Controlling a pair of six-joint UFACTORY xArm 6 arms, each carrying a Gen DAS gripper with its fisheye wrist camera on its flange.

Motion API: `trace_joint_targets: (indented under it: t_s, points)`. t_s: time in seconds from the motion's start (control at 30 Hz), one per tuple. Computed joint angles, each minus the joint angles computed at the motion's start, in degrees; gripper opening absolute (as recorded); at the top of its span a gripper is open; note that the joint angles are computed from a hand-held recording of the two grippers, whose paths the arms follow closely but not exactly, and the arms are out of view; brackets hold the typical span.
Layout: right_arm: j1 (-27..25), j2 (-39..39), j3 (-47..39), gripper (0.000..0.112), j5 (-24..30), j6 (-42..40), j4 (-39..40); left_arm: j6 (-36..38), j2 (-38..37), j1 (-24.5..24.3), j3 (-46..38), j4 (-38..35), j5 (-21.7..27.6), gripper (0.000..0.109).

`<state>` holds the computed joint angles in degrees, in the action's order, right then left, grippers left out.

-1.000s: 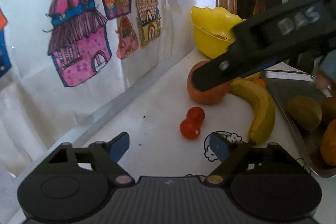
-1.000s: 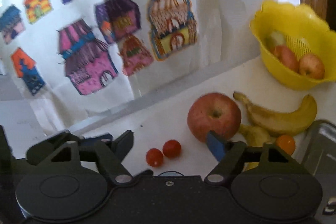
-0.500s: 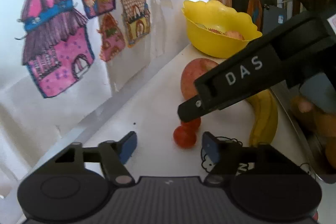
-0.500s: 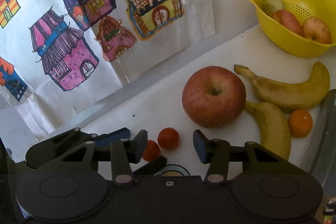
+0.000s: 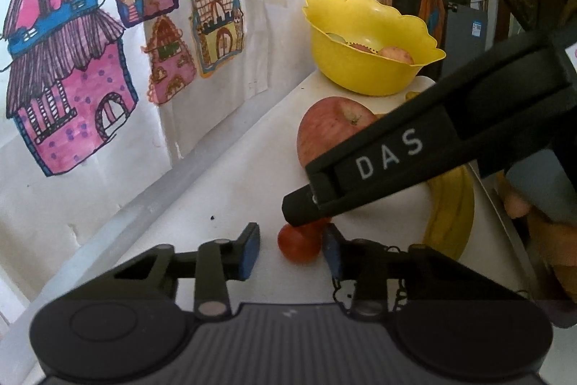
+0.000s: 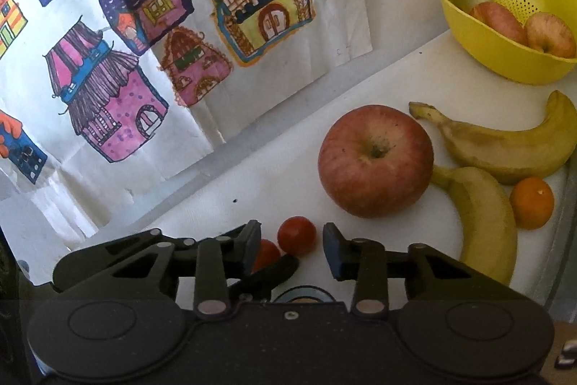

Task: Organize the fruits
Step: 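Grasp a cherry tomato with the right tool while the left tool grasps the other cherry tomato, then carry both cherry tomatoes over the metal tray and open both tools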

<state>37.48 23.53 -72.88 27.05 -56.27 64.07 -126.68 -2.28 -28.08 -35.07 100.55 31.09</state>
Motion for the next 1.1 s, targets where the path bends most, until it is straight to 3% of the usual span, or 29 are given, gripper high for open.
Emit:
trace_joint_targets:
  t_s: [0.13,0.2,0.33,0.47,0.87,1.1]
  points:
    - [0.7,-0.6,0.7,0.030,-1.2,-1.3,1.0,-0.8,0.2,0.7,-0.3,0.7,-1.1,0.027]
    - [0.8,-0.7,0.9,0.019,-1.7,-0.5,0.3,-0.3,-0.1,0.5,-0.2,-0.2,-1.1,0.026]
    - [0.7,-1.0,1.2,0.021,-1.3,0.4,-0.9,0.2,-1.4,-0.6,0.9,-2.6,-0.3,0.026]
    - [1.4,-0.4,1.2,0.029,-2.4,0.9,-2.1,0.3,-3.1,-1.3,2.4,-4.1,-0.3,0.026]
    - [2.4,-0.9,2.0,0.025,-3.6,-2.2,0.2,0.9,-7.5,-3.9,6.4,-8.9,2.5,0.026]
    - [-0.1,-8.6,9.4,0.025,-1.4,-10.5,5.8,1.1,-9.7,-6.6,7.4,-11.2,4.9,0.026]
